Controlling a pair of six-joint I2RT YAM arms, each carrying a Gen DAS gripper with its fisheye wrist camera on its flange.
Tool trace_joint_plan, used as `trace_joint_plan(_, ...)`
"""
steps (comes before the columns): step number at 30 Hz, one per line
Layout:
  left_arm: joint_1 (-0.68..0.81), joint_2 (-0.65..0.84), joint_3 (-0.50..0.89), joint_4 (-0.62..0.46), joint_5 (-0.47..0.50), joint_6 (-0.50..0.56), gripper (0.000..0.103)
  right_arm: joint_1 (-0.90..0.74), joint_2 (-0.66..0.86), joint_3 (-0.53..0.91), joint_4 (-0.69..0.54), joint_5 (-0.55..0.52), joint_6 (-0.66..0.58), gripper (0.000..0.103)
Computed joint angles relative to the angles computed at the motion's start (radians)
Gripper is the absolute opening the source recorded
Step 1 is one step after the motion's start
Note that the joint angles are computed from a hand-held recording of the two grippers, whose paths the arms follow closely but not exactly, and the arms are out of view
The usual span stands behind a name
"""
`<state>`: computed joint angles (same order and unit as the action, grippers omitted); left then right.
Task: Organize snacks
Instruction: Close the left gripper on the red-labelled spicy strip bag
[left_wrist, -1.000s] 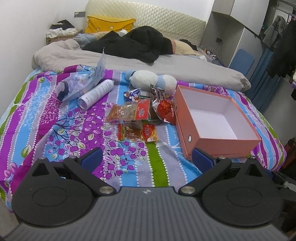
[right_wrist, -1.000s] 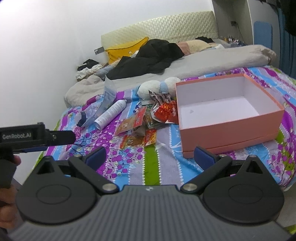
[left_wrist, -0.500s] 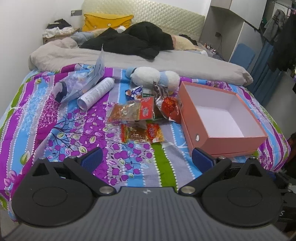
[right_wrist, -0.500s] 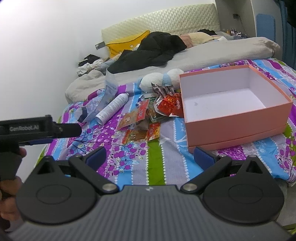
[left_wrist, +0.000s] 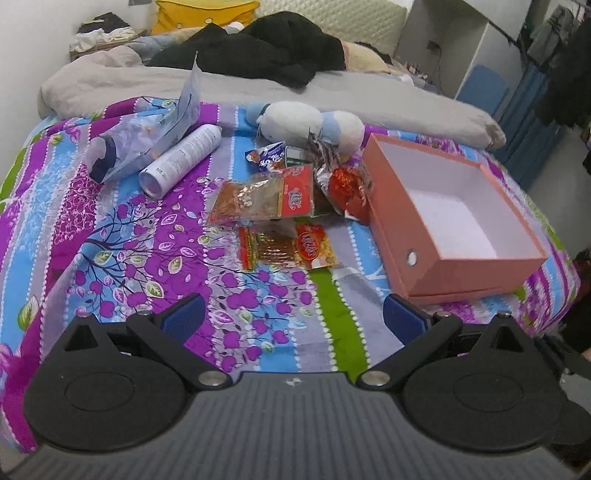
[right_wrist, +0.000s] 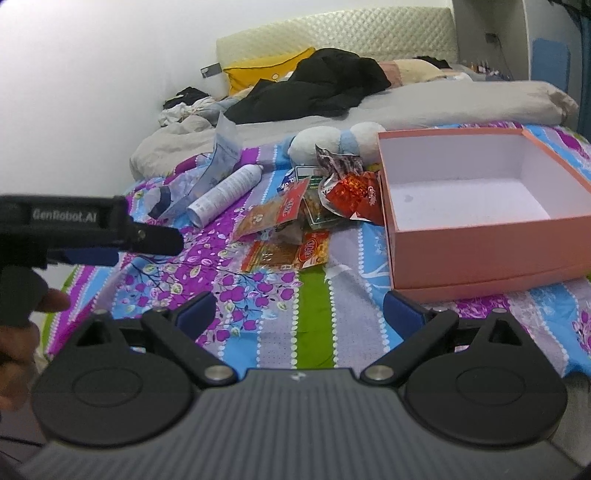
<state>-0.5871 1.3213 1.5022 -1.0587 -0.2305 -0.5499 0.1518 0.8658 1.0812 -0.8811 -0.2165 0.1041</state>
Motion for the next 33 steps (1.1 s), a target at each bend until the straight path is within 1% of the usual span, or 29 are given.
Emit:
trace_joint_plan(5, 0.064, 0.02, -0.031, 0.056, 0.042, 0.059, 0.103, 0.035, 0.03, -0.03, 0.056, 0.004, -0.004, 0.099)
trace_joint_plan(8, 0.111, 0.036, -0.065, 0.107, 0.104, 0.08, 0.103, 0.056, 0.062, -0.044, 0.096, 0.002, -0.009, 0.099)
trace_joint_plan(13, 0.157, 0.082, -0.11, 0.167, 0.165, 0.12, 0.103, 0.103, 0.116, -0.066, 0.156, 0.019, -0.016, 0.099)
trace_joint_plan(19, 0.217, 0.138, -0.148, 0.247, 0.209, 0.165, 0.102, 0.12, 0.195, -0.065, 0.186, 0.007, -0.017, 0.099)
trace_joint_plan(22, 0.246, 0.173, -0.149, 0.278, 0.234, 0.201, 0.098, 0.127, 0.227, -0.062, 0.2, -0.012, -0.008, 0.099)
trace_joint_plan(26, 0.279, 0.233, -0.131, 0.306, 0.252, 0.245, 0.093, 0.142, 0.275, -0.069, 0.259, -0.027, 0.012, 0.099)
trace_joint_plan(29, 0.301, 0.291, -0.104, 0.328, 0.267, 0.301, 0.091, 0.161, 0.323, -0.07, 0.309, 0.0, 0.015, 0.099)
trace_joint_plan(33, 0.319, 0.378, -0.058, 0.36, 0.276, 0.402, 0.087, 0.162, 0.397, -0.052, 0.366, 0.022, 0.025, 0.098)
